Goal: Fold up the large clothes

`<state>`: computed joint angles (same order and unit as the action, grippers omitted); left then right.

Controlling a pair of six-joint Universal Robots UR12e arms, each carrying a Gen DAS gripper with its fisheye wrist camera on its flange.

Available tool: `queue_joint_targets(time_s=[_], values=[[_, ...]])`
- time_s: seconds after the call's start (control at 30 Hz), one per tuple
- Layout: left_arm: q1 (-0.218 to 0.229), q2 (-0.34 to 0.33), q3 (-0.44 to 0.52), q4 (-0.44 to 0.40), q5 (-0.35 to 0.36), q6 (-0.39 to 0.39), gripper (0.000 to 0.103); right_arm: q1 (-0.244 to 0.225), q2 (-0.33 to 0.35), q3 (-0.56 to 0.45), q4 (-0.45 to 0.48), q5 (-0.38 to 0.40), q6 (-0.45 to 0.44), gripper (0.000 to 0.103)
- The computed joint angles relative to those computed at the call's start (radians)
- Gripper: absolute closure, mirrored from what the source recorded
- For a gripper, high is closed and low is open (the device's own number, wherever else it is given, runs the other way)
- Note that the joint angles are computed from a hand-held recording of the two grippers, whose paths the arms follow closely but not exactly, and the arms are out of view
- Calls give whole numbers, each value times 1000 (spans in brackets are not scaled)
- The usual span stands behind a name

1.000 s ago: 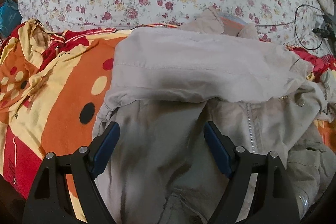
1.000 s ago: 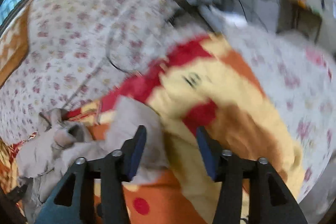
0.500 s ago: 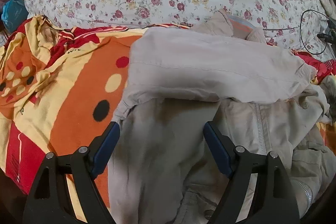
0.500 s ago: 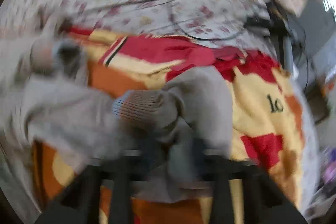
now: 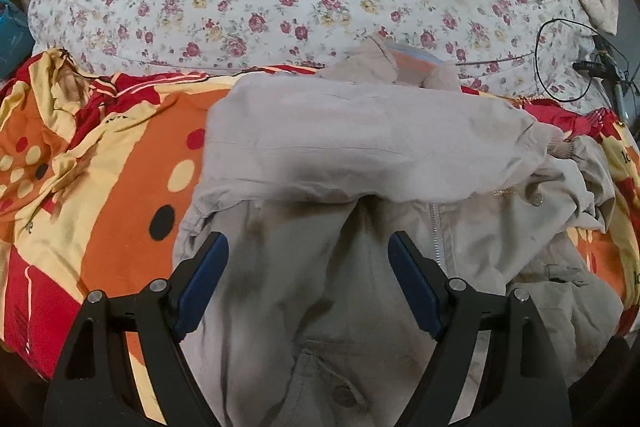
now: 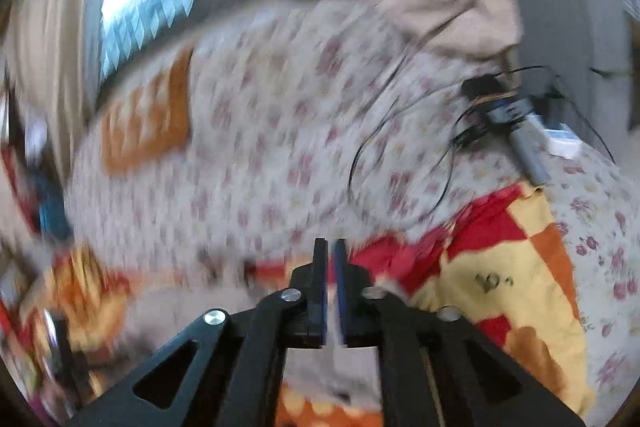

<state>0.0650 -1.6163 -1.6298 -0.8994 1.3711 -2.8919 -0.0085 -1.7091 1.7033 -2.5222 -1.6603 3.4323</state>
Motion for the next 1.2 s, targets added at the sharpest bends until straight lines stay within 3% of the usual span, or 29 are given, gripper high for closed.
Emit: queue_joint_targets(time_s=[0.03, 0.07, 0.1, 0.2, 0.27, 0.37, 0.4, 0.43, 0.47, 0.5, 0.57, 0.67, 0.7, 0.83, 0.97, 1.1, 1.2], values=[[2, 0, 0, 0, 3, -3, 21, 27, 19, -19, 59, -41, -22, 64], [3, 0, 1, -3, 3, -6, 21, 44, 32, -22, 83, -67, -34, 32], [6, 0, 2, -7, 3, -11, 21, 60, 49, -17, 89, -88, -48, 27], [9, 1, 1, -14, 9, -12, 21, 111, 104, -28, 172, -181, -97, 29], [9, 2, -1, -9, 24, -5, 21, 152, 171, -51, 229, -338, -148, 30], [12, 1, -2, -10, 38, -10, 21, 152, 240, -86, 347, -419, -154, 31], [15, 1, -1, -16, 38, -14, 21, 150, 246, -85, 371, -448, -139, 39], [16, 0, 0, -19, 37, -15, 21, 136, 253, -88, 390, -448, -119, 54], [18, 0, 0, -19, 37, -13, 21, 115, 239, -72, 369, -407, -88, 91], [18, -1, -1, -11, 43, -10, 21, 89, 209, -42, 306, -324, -48, 98], [17, -4, 1, -6, 54, -9, 21, 27, 124, 38, 110, -125, 62, 101], [20, -10, 13, -26, 34, -25, 21, -49, 20, 120, -133, 60, 161, 102], [22, -10, 15, -29, 23, -30, 21, -86, -11, 143, -222, 165, 191, 102], [30, -7, 22, -23, -7, -45, 21, -173, -42, 153, -464, 479, 259, 102], [52, -6, 34, 4, -40, -73, 21, -142, 24, 51, -503, 642, 229, 102], [84, -7, 43, 42, -63, -111, 21, -56, 133, -104, -372, 719, 121, 102], [109, -8, 43, 67, -75, -136, 21, 25, 228, -236, -224, 766, -13, 102]])
